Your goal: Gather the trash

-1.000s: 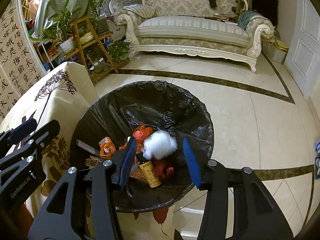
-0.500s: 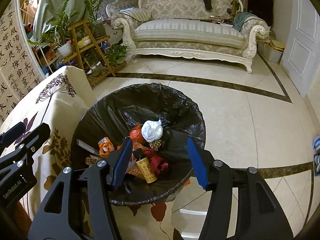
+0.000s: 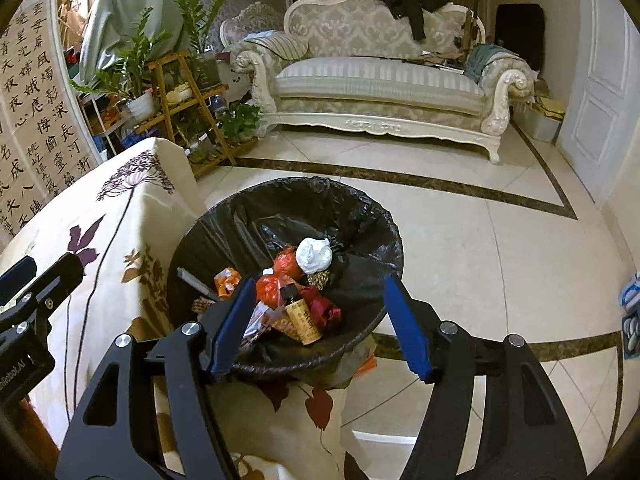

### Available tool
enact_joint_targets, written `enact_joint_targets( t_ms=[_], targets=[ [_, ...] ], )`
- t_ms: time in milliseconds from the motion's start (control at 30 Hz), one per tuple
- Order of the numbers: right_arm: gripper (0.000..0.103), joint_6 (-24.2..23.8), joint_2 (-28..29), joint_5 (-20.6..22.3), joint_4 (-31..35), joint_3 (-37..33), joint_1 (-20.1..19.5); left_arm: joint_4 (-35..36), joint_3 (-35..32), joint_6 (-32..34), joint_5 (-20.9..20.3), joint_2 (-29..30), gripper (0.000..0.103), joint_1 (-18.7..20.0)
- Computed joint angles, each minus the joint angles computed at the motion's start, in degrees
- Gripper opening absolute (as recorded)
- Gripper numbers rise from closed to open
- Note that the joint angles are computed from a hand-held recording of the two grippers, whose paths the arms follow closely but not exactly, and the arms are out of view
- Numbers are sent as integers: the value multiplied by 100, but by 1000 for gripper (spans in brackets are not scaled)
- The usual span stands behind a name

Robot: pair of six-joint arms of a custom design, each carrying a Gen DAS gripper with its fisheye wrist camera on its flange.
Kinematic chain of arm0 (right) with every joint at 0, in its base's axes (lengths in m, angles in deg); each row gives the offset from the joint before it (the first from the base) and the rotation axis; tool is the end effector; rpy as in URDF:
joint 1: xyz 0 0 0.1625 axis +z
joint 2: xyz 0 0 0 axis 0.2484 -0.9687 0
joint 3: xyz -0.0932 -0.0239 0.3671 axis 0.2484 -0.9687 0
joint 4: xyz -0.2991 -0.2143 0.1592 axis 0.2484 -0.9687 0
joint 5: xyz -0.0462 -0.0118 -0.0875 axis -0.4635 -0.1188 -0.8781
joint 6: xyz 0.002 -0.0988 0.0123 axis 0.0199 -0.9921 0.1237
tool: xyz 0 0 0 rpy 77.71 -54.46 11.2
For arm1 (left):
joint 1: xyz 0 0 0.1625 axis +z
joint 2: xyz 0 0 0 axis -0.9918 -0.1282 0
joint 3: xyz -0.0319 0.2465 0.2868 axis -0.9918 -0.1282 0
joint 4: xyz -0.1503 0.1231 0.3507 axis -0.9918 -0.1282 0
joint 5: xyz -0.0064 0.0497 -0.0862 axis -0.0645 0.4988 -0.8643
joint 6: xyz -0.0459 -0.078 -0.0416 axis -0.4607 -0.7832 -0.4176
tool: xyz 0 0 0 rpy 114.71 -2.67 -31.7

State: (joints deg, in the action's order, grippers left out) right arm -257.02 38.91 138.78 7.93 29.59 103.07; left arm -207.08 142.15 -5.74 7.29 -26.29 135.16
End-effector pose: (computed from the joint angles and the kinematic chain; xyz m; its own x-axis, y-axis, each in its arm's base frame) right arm 0.2856 -0.4545 0.0274 -0.7010 0.3956 0.5934 -0.2720 0.6209 -0.7352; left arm -0.1305 -0.4971 0.2375 -0.6422 0.3565 -0.6786 0.7121 0.6051 -0.3561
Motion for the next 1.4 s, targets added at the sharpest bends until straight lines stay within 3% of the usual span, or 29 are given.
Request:
enact_joint_targets(
  t_ms=[233,667,1400],
  targets=[
    [70,-67,-52,177,-162,126,257,-34,289,19,143,-373,84,-78],
    [71,-206,-90,458,-405,266,716,5,714,-95,167,-1104,85,-218],
    [72,-203,-122,552,-475,330,818,21,775,-155,185,-1219,85,-245]
  ],
)
